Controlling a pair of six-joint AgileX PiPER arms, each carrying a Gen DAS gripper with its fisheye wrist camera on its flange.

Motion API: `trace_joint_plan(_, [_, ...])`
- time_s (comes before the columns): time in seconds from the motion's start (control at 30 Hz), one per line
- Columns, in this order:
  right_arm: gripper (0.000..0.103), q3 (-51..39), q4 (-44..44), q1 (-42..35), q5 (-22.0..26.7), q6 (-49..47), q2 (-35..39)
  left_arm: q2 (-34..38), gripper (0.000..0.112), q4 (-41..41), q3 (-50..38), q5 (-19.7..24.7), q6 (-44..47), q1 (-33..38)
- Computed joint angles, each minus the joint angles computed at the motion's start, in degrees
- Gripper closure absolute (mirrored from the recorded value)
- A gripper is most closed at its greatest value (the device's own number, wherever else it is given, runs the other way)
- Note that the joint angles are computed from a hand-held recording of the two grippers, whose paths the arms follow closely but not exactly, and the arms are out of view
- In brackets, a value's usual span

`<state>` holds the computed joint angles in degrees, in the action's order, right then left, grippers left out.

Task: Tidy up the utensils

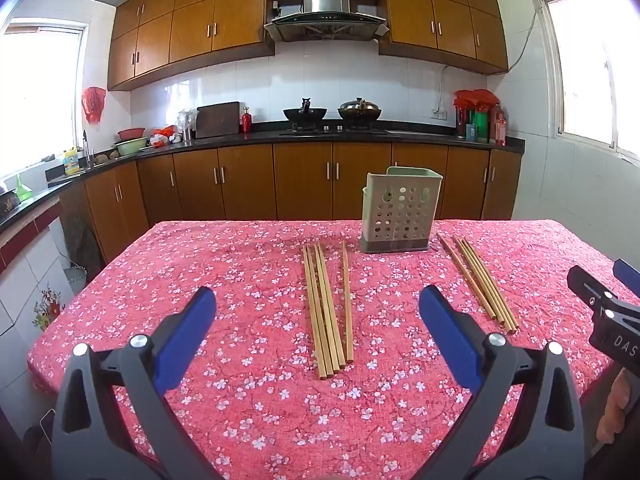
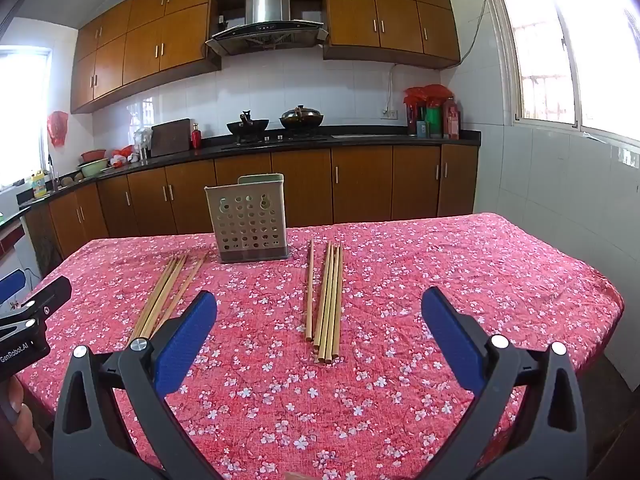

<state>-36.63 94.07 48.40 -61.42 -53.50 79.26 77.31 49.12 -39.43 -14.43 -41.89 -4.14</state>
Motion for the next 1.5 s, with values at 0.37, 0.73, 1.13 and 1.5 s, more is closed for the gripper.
trace_joint_plan(0.37, [0.002,-0.04,0.02,-0.04,0.03,0.00,0.02,-0.01,0.013,0.43,-0.11,0.26,-0.49,-0.07])
trace_joint_plan(0.73, [0.002,-0.05,-0.01,-0.18,0.20,-0.11,-0.08,-0.05,0.013,0.67,-0.05,0.15,-0.65,-0.01])
trace_joint_plan(1.13, [0.002,-0.19,0.43,0.18,-0.11,-0.51,-0.37,0.03,0.013,0.97,-0.14,0.23,-0.95,-0.01])
trace_joint_plan(1.5, [0.002,-0.18,0.45,0.21,-0.10,-0.47,-0.37,0.00,0.013,1.91,-0.19,0.11,-1.75,0.19])
